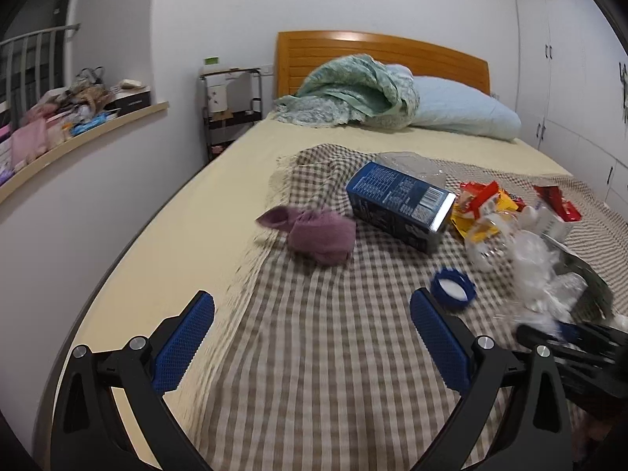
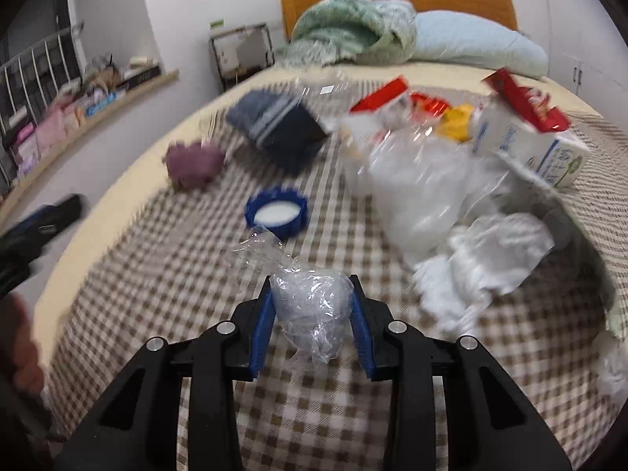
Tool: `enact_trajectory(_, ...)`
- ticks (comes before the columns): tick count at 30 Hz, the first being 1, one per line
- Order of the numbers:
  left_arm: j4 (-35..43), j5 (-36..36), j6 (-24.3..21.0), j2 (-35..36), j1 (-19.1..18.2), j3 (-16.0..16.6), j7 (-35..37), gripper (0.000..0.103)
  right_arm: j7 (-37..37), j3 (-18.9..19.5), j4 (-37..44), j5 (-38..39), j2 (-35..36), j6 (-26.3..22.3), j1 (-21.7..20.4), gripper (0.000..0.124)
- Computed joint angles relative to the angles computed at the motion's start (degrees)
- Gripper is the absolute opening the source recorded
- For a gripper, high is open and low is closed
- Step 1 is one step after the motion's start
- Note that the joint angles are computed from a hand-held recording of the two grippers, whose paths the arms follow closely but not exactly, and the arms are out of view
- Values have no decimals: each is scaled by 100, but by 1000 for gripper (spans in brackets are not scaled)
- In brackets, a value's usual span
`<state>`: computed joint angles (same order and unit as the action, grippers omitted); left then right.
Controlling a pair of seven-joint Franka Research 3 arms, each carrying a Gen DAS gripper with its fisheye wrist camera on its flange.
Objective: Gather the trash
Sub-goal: 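Grasp the clear plastic bag with the right tool while the left tool grasps the pink cloth, then carry both items to the wastebasket and open both tools to drop them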
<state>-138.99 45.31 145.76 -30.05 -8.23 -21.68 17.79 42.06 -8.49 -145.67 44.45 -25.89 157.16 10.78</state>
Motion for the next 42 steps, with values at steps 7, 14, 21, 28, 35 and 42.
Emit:
enact_trajectory(7,1575,-927,-70,1821,96,723,1038,97,-618,-283,116,465,19,-140,131,36)
enact_trajectory(14,2842,-2880,-771,3056,293,1265,1067,73,-736,-193,231,687,195,-366,-47,36)
enact_trajectory(21,2460,-3194,-544,2623,163,1183,1344,4,-702,-60,216,650,159,-233,-155,36)
enact_trajectory(28,1785,-3074,-564,1290,-111,908,1361,3,-590,-130,45,576,-503,-254,-196,36)
enact_trajectory(35,1804,-3153,-1101,417,-653,592,1707,3,137,-101,-585,-685,-1937,-703,-1005,36)
enact_trajectory(42,2327,-3101,-1601,177,-1371,28,2218,3,150,-784,-592,-1956,-3069,-1552,-2275,36)
